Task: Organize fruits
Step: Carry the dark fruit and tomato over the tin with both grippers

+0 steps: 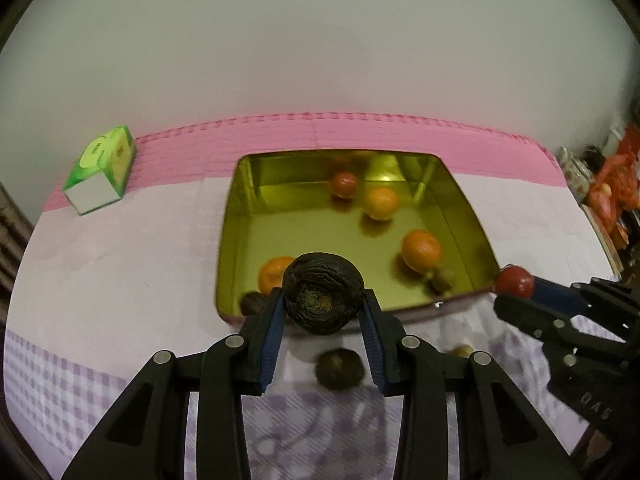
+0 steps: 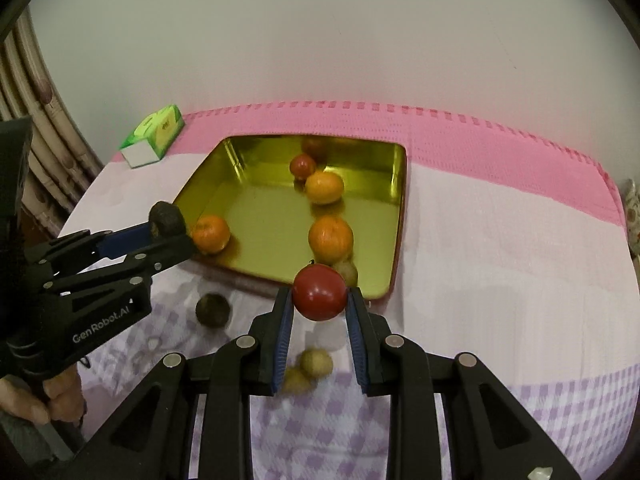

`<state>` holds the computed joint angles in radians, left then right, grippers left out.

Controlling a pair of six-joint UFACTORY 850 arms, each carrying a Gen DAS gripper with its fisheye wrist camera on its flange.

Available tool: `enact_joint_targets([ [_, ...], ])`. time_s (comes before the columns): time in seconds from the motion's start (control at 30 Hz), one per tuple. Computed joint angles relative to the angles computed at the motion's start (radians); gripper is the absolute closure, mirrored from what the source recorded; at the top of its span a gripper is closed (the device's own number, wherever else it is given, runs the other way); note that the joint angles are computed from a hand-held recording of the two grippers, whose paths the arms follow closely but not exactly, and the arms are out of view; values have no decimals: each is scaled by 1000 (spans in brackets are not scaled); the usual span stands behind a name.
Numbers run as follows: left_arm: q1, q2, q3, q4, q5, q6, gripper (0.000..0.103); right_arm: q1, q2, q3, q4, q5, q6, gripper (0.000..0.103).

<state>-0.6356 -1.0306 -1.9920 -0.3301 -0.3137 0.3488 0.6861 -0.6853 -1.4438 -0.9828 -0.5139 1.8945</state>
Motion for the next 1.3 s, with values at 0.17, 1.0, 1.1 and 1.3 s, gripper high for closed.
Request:
enact_joint_targets([
  [0.17,5,-58,-92,88,-42,-81,65,-30,-32,-39,42,22,-58,78],
  [1.0,-5,-257,-391,278,-194,-213,65,-99,-143,-152,223,67,-289,78],
  [1.1,-3,-264,-404,269,-201,-212,65,-102,-140,-146,213,77,-275,78],
  [1.3,-2,-258,-396,272,-204,-213,64,-103,-142,-142,249,92,-313,77],
])
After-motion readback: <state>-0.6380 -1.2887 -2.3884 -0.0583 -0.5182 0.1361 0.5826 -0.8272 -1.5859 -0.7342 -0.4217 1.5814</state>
